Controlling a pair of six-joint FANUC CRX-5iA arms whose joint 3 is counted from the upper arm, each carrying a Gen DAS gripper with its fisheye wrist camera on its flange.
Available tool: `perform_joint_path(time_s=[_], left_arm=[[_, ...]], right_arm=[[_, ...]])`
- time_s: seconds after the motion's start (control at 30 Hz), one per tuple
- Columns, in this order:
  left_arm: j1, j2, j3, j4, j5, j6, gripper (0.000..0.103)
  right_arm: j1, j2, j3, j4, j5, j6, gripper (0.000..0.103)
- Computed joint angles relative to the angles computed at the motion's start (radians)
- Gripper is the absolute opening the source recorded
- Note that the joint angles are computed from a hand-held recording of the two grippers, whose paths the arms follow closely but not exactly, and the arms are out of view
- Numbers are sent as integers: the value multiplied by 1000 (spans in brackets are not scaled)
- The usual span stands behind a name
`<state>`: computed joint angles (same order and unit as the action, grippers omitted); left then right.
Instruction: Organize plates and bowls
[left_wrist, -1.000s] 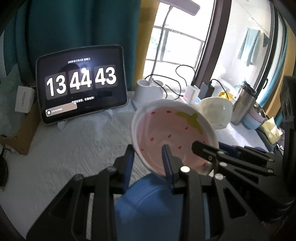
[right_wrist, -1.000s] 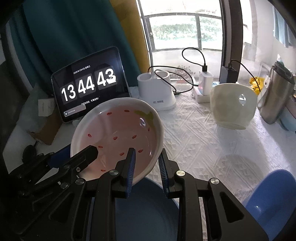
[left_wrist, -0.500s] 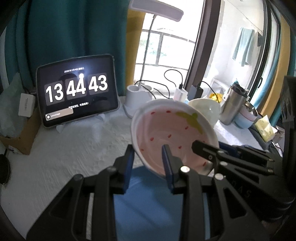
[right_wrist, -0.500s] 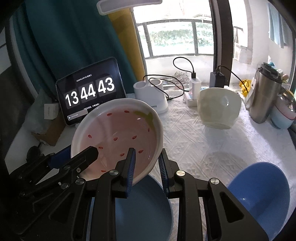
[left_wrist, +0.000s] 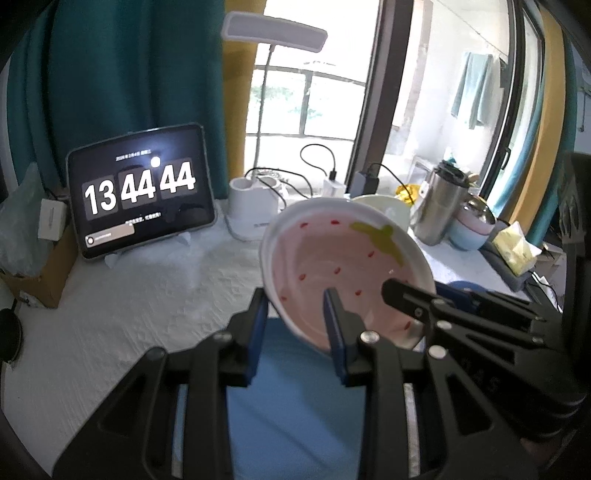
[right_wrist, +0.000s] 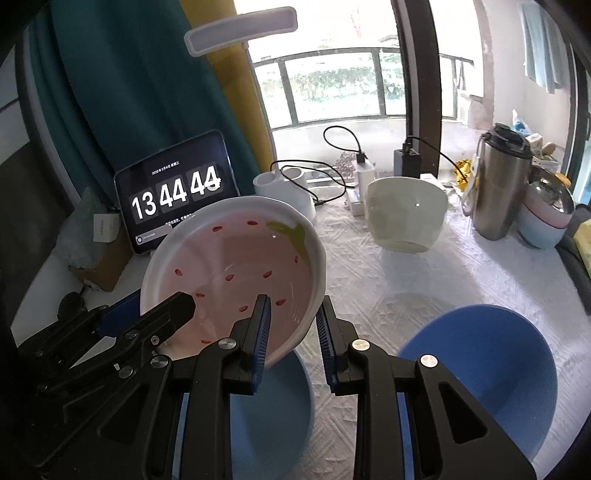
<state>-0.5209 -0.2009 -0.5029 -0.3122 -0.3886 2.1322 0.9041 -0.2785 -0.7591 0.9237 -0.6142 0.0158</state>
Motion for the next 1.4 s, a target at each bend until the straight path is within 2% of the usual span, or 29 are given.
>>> perform_joint_path(time_s=[0.23, 0.93, 1.4], left_arm=[[-78, 7, 38, -90, -38, 104, 32], [-292, 71, 167, -280, -166, 321, 32], [-377, 185, 261, -271, -218, 318, 32]], right_arm=[[19, -73, -50, 16, -40, -29, 27], [83, -294, -162, -1, -186, -63, 27], [86, -442, -232, -72, -261, -35, 27]])
